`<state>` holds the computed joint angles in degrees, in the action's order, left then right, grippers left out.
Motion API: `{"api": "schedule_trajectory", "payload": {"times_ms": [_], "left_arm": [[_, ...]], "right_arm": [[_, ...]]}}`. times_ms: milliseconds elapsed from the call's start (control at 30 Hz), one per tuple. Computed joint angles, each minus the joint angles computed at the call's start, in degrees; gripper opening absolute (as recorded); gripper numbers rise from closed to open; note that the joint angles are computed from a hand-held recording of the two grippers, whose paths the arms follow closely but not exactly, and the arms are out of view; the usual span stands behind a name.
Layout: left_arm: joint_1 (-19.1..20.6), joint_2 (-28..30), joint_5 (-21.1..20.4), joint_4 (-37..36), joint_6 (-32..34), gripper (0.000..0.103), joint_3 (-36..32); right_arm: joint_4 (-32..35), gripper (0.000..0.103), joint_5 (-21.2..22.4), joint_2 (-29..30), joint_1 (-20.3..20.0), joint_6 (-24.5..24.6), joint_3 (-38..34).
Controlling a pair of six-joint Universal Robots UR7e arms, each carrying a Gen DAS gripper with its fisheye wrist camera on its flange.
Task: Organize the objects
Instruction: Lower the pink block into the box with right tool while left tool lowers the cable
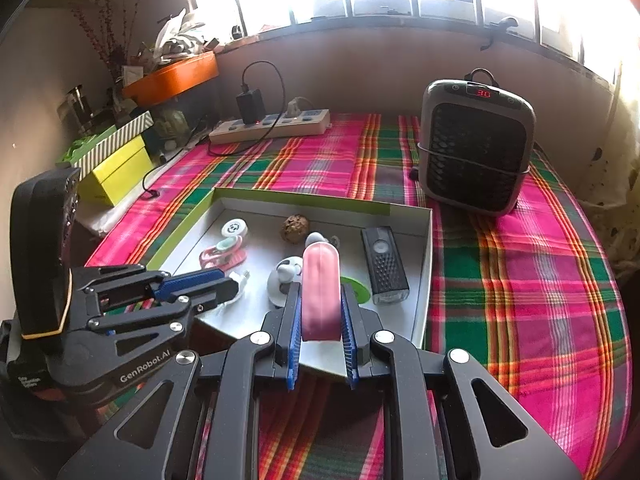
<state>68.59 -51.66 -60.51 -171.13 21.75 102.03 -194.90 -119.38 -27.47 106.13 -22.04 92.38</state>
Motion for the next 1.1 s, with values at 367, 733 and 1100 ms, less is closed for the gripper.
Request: {"api": "schedule_trajectory", "payload": {"times_ms": [367, 733, 1100], "left_arm": [[0.5, -0.2, -0.5, 0.2, -1.1, 0.012, 0.0], [1.5, -2.1, -2.0, -0.8, -2.6, 0.013, 0.8], [2.6, -3.4, -1.4, -4.8, -2.6, 0.016, 1.4]], "right_arm": [[3.5, 0.019, 0.3, 1.3, 0.0, -0.9, -3.4], [11.2, 0.019, 1.8, 4.6, 0.4, -1.2, -10.8], [19.1, 0.019, 1.8, 8.5, 0.0, 0.3, -18.0]]}}
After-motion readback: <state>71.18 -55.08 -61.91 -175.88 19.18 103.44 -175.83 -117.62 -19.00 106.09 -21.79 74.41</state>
